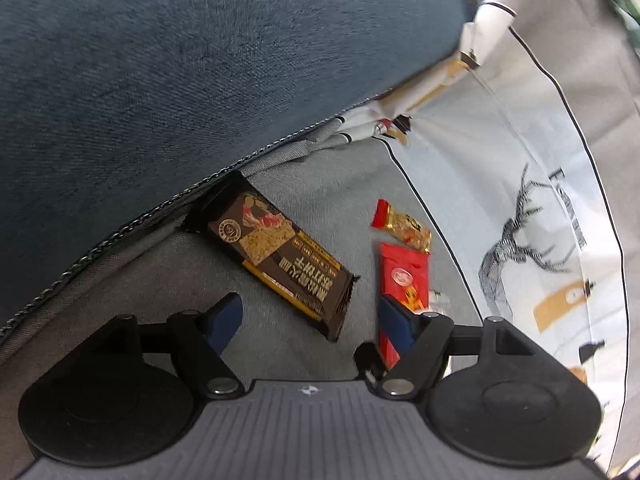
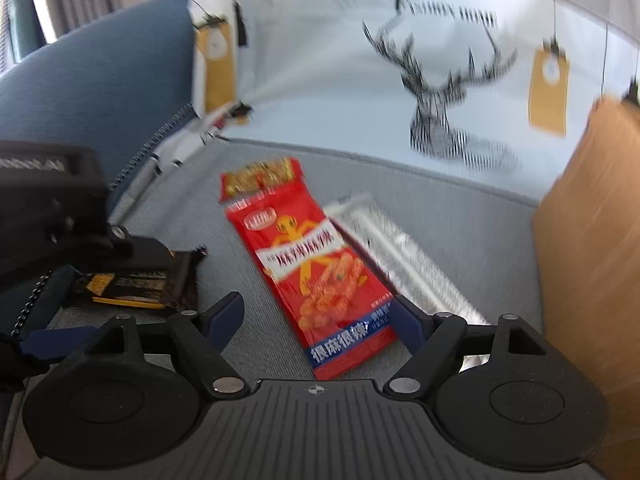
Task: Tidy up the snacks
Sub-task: 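Move both tools away from the box toward the remaining snacks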
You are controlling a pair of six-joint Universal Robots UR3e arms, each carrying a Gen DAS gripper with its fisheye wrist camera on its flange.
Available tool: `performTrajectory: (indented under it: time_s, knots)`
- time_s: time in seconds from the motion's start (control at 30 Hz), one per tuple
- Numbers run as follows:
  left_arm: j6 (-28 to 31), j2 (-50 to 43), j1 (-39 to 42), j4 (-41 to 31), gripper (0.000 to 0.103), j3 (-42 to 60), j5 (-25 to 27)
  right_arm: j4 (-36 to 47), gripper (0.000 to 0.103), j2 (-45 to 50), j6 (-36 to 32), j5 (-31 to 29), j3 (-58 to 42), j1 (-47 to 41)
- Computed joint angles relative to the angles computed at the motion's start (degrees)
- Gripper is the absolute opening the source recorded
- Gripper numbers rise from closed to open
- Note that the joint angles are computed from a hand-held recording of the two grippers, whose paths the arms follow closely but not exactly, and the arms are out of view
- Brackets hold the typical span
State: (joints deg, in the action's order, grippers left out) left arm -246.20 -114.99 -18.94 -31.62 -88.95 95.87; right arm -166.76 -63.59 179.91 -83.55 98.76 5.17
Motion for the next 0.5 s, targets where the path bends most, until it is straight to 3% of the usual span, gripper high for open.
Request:
performTrajectory:
  time_s: [0.17, 0.33, 0.5]
  knots:
    - [-0.81, -3.35, 0.33, -0.14, 0.08, 3.22, 0.61, 0.68, 0.084, 2.18, 0.8, -1.57, -2.06, 0.2]
    - [4.47, -5.36, 1.93, -3.05, 0.08, 7.22, -0.78, 1.59, 0.086, 2.55, 0.37, -0.11, -2.75, -1.16]
    - [7.15, -7.33, 1.86, -4.85, 0.075, 10.24, 1.13, 1.91, 0.074, 1.84, -1.27, 1.29, -2.53, -2.05]
